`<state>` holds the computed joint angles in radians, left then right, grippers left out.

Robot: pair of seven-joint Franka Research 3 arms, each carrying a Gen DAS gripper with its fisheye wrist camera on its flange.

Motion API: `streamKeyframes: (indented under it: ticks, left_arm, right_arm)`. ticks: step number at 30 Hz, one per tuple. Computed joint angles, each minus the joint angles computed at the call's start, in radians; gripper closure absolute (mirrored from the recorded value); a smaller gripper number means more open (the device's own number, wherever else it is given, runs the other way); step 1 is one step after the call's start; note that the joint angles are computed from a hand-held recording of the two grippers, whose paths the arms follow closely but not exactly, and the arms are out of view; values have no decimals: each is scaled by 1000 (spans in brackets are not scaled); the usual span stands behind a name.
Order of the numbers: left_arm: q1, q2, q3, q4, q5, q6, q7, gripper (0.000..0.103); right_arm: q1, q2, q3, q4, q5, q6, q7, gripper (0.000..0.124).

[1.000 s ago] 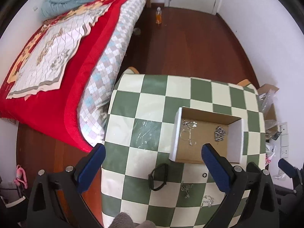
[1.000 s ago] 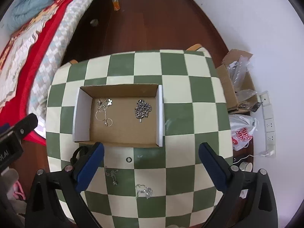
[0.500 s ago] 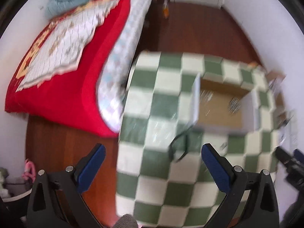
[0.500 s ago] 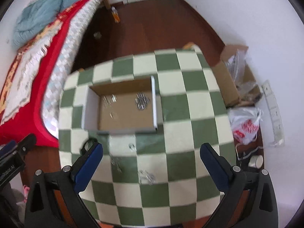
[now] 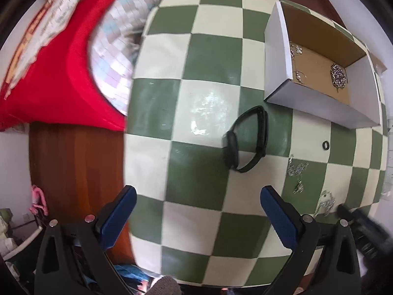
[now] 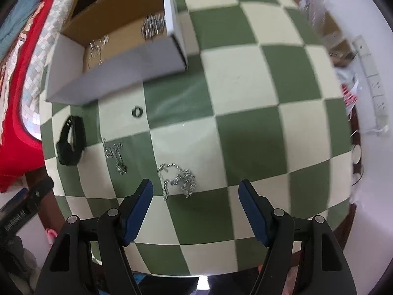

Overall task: Organize jewelry
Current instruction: 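Withdraw both tools from the box toward the remaining jewelry, then grasp the black watch band with the left tool while the right grasps a silver chain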

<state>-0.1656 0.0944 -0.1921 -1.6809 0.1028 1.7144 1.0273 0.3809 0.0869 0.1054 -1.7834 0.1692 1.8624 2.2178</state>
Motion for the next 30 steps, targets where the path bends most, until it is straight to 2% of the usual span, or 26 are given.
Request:
streamKeyframes:
  ticks: [7, 9, 13, 15, 16, 17, 18, 19, 21, 25, 28, 30]
  left_arm:
    - [11, 126, -1, 125, -72, -37, 5, 1]
    - [8, 162, -5, 161, -72, -57, 13, 1]
    - [-3, 211, -11, 207, -57, -79, 33, 1]
    - [-8, 229, -14, 219, -55, -84, 44, 11]
    - [-10, 236, -15, 226, -53, -89, 49, 14]
    - [-11, 243, -16, 229, -55, -93, 56, 20]
    - [-11, 245, -17, 226, -59, -93, 63, 34]
    - [-11, 248, -18, 226, -62, -95, 70, 45]
    - [-5, 229, -19, 198, -83, -64, 71, 64]
    - [-7, 193, -21, 151, -88, -46, 79, 69]
    - [-5, 139, -23, 87, -103, -23, 82, 70]
    - [-3, 97, -24, 43, -126, -14, 83, 70]
  right_arm:
    - [19, 26, 8, -31, 12, -3, 48, 50]
    - [33, 35, 13, -24, -21, -5, 76, 50]
    - [62, 76, 17, 36, -82, -62, 123, 50]
    - [74, 77, 17, 41, -93, -53, 149, 53]
    - [80, 79, 19, 48, -101, -52, 154, 61]
    - [84, 83, 20, 57, -106, -53, 156, 73]
    - [91, 85, 21, 66, -114, -52, 162, 83]
    - [93, 85, 22, 67, -107, -49, 164, 101]
    - [101, 84, 24, 66, -115, -41, 174, 101]
    - [107, 44, 27, 13, -105, 16, 187, 102]
    - [103, -16, 33, -48, -88, 74, 190, 116]
    - [95, -52, 36, -85, -69, 102, 189, 116]
